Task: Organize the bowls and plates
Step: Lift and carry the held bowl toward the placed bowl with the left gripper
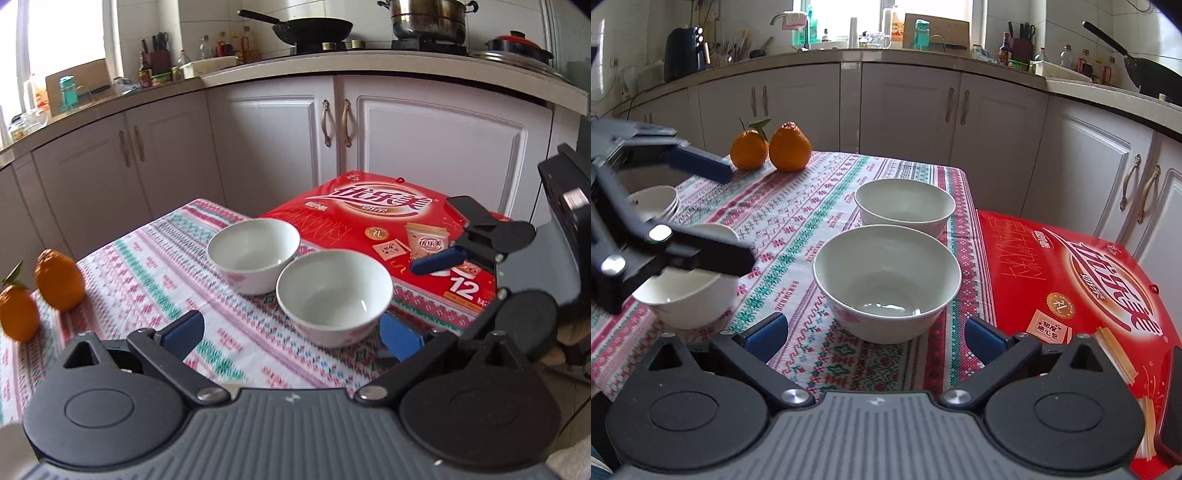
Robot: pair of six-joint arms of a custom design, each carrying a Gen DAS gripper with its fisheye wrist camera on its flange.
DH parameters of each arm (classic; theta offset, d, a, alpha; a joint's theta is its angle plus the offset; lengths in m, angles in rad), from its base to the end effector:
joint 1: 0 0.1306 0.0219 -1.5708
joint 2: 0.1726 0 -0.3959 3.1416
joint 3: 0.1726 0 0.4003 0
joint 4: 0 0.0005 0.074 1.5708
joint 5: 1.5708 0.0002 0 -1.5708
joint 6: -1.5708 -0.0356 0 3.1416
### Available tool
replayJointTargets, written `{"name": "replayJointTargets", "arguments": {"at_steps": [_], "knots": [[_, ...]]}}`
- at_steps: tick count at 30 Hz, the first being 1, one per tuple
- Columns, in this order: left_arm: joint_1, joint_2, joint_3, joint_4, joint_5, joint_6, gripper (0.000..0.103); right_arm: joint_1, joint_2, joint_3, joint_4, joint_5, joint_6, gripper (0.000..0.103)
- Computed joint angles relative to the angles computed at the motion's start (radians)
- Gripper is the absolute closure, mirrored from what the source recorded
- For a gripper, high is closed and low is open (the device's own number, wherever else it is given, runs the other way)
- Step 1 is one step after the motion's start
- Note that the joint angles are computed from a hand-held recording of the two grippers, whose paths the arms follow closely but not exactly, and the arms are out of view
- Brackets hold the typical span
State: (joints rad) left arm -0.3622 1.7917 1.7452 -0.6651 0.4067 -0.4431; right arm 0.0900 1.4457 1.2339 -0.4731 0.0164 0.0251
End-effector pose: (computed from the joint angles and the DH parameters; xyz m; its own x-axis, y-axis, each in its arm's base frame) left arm 0.6066 -0.2455 0.4078 -0.2921 0.5318 -0.7949 0.8089 0.5808 0.0913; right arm 0.5148 0.0454 0.3724 -0.6279 -0.0819 -0.7740 -0.0930 0.9952 -0.0298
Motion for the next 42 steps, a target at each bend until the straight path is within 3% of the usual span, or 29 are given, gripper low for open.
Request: {"name": "replayJointTargets", "arguments": {"at_steps": [5,8,12,18,28,42], "knots": [[-0.015,0.079,0.109,-0.068,0.002,-0.021,0.002,-0.008,0.025,0.013,0.003,0.013,0.035,0.000],[-0.021,0.133,0.187,-0.132,0.008,-0.028,0.002,-0.023,0.039,0.020,0.006,-0.020,0.027,0.000],[-0.025,0.204,0.288,-0.218,0.017,-0.002,0.005,-0.033,0.051,0.029,0.011,-0.037,0.031,0.000],[-0.031,0.293,0.425,-0.336,0.040,0.008,0.020,-0.042,0.064,0.039,0.014,-0.065,0.049,0.002],[-0.044,0.424,0.648,-0.515,0.048,-0.015,0.042,-0.056,0.066,0.047,0.005,-0.114,0.070,0.013],[-0.047,0.536,0.856,-0.672,0.059,-0.043,0.048,-0.067,0.075,0.057,-0.002,-0.153,0.107,0.017]]}}
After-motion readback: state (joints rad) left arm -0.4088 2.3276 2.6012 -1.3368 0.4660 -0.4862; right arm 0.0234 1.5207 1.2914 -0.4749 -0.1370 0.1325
